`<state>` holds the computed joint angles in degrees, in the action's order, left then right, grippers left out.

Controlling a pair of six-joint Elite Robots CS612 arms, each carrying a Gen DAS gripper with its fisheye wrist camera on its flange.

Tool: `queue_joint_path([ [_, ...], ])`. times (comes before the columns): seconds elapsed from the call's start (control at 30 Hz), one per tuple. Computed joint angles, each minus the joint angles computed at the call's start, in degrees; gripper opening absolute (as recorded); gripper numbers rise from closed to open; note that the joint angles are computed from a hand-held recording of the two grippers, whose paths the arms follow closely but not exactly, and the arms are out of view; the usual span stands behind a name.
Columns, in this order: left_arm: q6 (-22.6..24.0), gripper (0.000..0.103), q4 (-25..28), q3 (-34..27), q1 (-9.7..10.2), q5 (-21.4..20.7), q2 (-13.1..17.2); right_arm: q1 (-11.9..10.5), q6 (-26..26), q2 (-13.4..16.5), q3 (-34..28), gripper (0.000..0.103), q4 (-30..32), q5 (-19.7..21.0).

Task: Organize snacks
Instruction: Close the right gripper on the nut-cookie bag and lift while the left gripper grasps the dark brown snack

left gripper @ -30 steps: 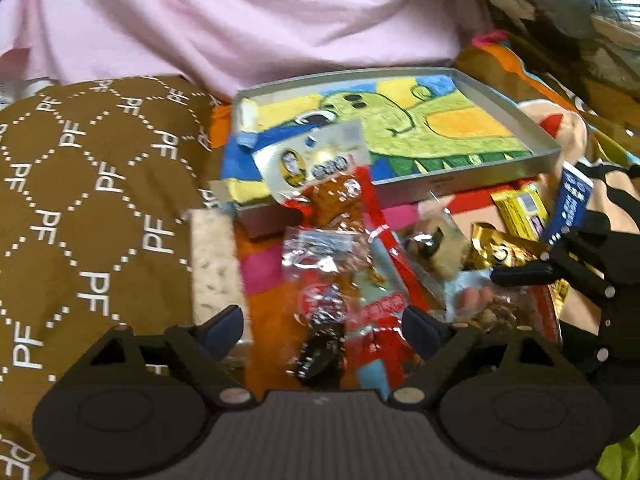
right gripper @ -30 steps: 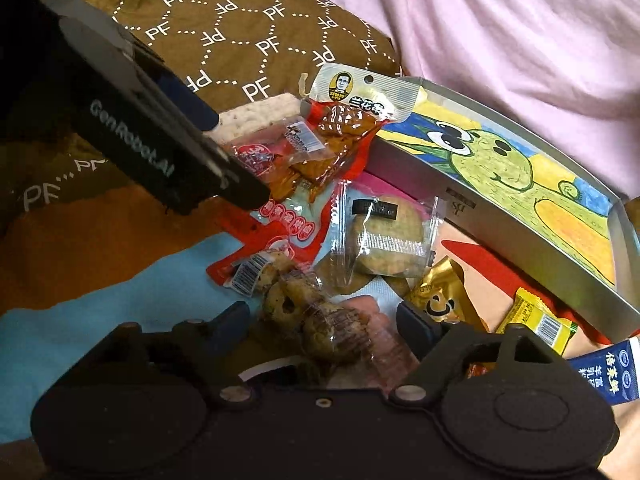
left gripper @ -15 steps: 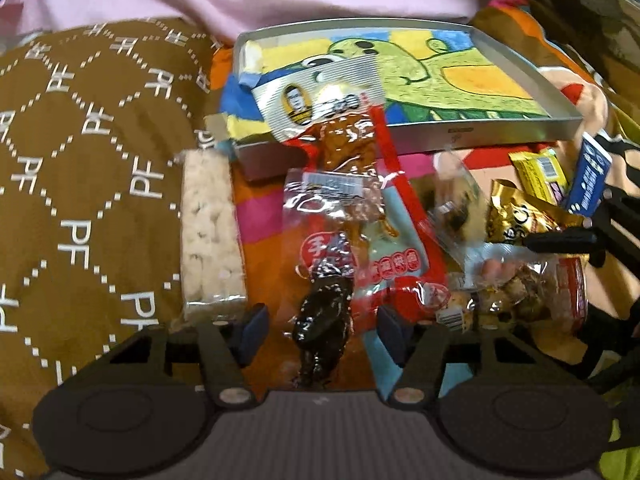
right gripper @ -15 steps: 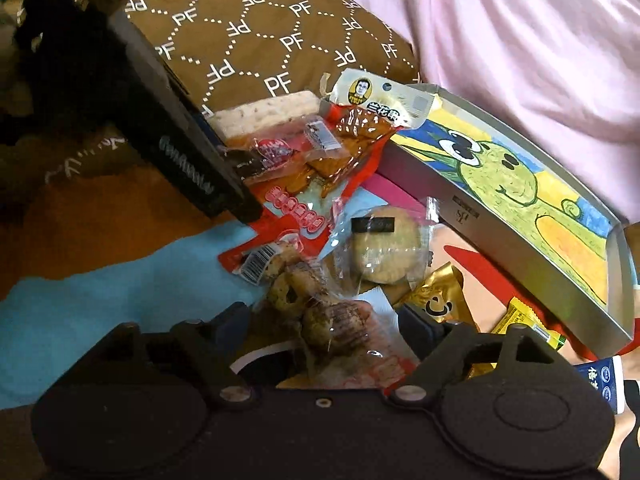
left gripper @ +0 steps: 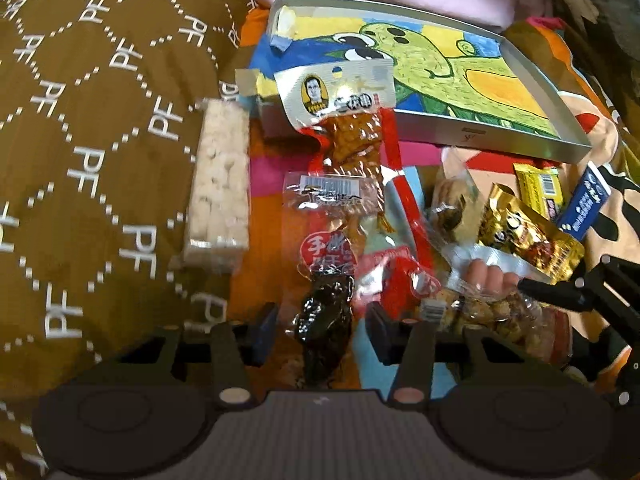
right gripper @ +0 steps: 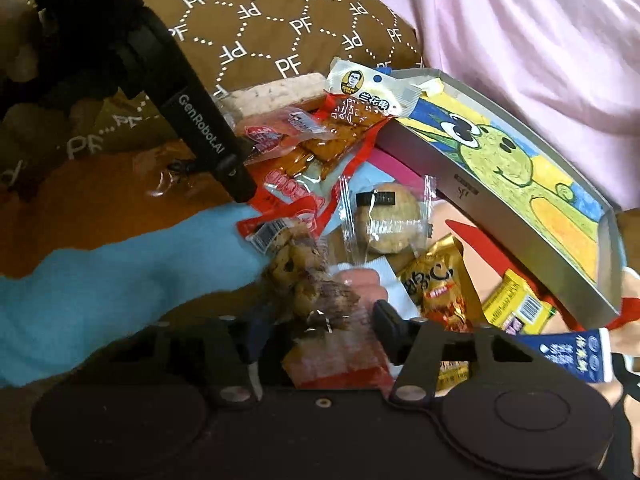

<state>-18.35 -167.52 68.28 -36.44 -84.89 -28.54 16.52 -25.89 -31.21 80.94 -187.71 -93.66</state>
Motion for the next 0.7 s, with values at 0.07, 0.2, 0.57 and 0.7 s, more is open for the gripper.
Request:
queue_joint_path([
  [0.07, -0.13, 0.051, 0.28, 1.16, -0.07, -0.57, -0.64, 0.15, -0.11, 0.07, 0.17, 0.055, -0.71, -0.52],
  [0.2, 0.32, 0.051, 0.60, 2.25, -0.33, -0.72, -1.21, 0.27, -1.68, 1.20, -0.64, 0.065, -2.93, -1.38],
  [0.57, -0.94, 0.051, 1.82, 2.48, -0.75, -0.29, -1.71, 0.60, -3.08, 1.83, -1.28, 0.049, -3.44, -2.72],
  [0.7, -2.31, 0.051, 1.38, 3.52, -1.13, 0.65, -2.29, 0.99, -3.77, 2.02, -1.00, 0.046, -5.11, -4.05],
])
